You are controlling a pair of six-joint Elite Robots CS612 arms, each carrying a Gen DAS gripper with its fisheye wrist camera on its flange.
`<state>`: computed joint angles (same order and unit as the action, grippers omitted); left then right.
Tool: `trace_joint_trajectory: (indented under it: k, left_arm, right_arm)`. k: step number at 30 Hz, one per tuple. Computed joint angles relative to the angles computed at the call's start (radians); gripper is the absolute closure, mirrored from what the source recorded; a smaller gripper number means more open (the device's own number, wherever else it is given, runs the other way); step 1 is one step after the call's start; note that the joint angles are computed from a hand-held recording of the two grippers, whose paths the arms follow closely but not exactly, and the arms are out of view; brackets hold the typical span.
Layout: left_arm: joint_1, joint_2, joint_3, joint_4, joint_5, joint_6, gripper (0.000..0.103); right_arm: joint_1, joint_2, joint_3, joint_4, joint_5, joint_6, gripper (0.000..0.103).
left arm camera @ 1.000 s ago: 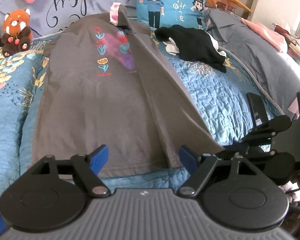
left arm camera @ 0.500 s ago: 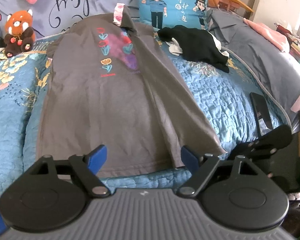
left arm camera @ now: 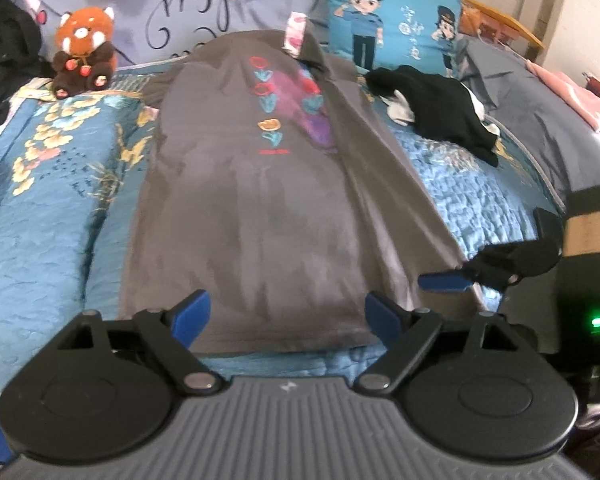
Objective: Fold clothes
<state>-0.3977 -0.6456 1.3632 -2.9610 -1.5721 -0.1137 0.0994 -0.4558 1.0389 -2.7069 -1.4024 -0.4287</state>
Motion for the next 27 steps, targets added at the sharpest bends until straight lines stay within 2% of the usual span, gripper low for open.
trace_joint_trajectory:
  k: [1,2,4,8,11,13,16,20,23,27]
  left_arm:
    - [0.003,0.000,0.001,0.000,0.001,-0.005,0.015]
    - [0.005,0.001,0.002,0.001,0.002,-0.011,0.015]
    - [0.008,0.003,0.000,0.006,-0.001,-0.019,0.015]
    - [0.013,0.010,-0.007,0.019,-0.013,-0.030,0.015]
    - [0.012,0.009,-0.006,0.009,-0.014,-0.025,0.015]
    - [0.013,0.008,-0.005,0.004,-0.012,-0.027,0.015]
    - [0.016,0.006,-0.005,0.004,-0.002,-0.037,0.015]
    - [0.020,0.005,-0.005,0.012,0.013,-0.047,0.015]
    - [0.019,0.004,-0.004,0.014,0.019,-0.045,0.014]
    - [0.015,0.004,-0.005,0.012,0.019,-0.039,0.013]
  right_arm:
    - [0.000,0.002,-0.005,0.020,-0.002,0.025,0.085]
    - [-0.001,0.001,-0.005,0.031,0.002,0.052,0.096]
    - [-0.003,-0.003,0.006,0.012,0.003,0.082,0.100]
    - [-0.004,-0.014,0.019,-0.028,0.029,0.109,0.101]
    - [-0.009,-0.022,0.022,-0.044,0.104,0.137,0.101]
    - [-0.009,-0.028,0.024,-0.037,0.149,0.124,0.101]
    - [-0.003,-0.023,0.006,0.017,0.171,0.087,0.101]
    - [-0.003,0.012,-0.055,0.113,0.179,0.116,0.100]
    - [0.000,0.026,-0.073,0.148,0.173,0.105,0.100]
    - [-0.004,0.029,-0.085,0.213,0.204,0.102,0.087]
